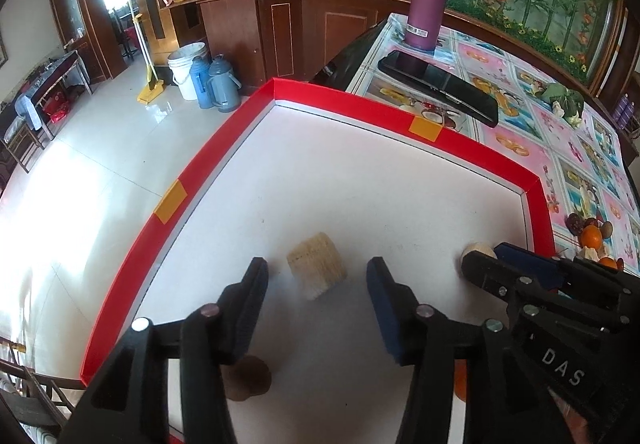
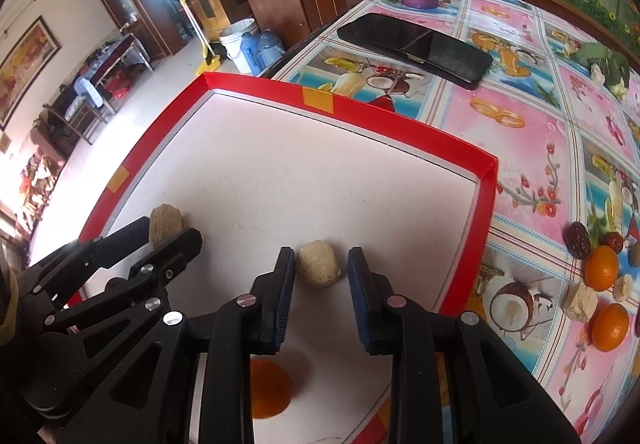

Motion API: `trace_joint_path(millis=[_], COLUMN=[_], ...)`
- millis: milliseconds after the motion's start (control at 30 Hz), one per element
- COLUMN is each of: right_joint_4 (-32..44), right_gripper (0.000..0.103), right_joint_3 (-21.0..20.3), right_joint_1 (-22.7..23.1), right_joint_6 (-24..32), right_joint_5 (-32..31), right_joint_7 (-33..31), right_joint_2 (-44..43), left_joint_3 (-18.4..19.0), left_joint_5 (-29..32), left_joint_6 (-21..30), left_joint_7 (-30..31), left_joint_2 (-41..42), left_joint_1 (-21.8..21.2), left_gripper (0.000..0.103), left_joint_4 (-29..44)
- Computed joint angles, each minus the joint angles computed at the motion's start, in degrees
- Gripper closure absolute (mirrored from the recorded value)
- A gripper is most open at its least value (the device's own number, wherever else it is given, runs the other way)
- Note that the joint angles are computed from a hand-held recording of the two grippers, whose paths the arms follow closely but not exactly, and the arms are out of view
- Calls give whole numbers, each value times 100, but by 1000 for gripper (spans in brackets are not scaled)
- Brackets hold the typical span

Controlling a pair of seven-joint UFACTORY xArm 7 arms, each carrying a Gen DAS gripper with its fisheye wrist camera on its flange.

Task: Organize fruits
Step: 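Carry the beige cube and beige ball into the tray and open both tools, then grasp another orange with the right tool while the left tool reaches toward a beige piece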

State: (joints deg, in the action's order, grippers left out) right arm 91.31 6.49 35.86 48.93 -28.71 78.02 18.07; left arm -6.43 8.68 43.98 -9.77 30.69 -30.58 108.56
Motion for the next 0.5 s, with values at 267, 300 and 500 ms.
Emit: trace_joint_path(millis=[267,300,500], right_joint_4=[-1595,-1783,-2986], right_gripper=[73,73,73], right_joint_3=[165,237,714], right_joint_1=[-50,-103,-446], right_joint_6=[-451,-398,15], right_joint_5=[-1370,-1441,-1524], right_joint_7=[1363,1507,2188], right_joint_2=[-1458,-1648,-2900], left_joint_3=[-61,-91,-412], left_joint_5=[287,329,254], left_joint_6=[-834,-913,-1158], left_joint_7=[-194,-169,292], left_joint_2=[-739,-810,-1105], left_joint_1=[-89,-119,-277], left_gripper=[26,24,22], left_joint_4=[-885,-965,-1336])
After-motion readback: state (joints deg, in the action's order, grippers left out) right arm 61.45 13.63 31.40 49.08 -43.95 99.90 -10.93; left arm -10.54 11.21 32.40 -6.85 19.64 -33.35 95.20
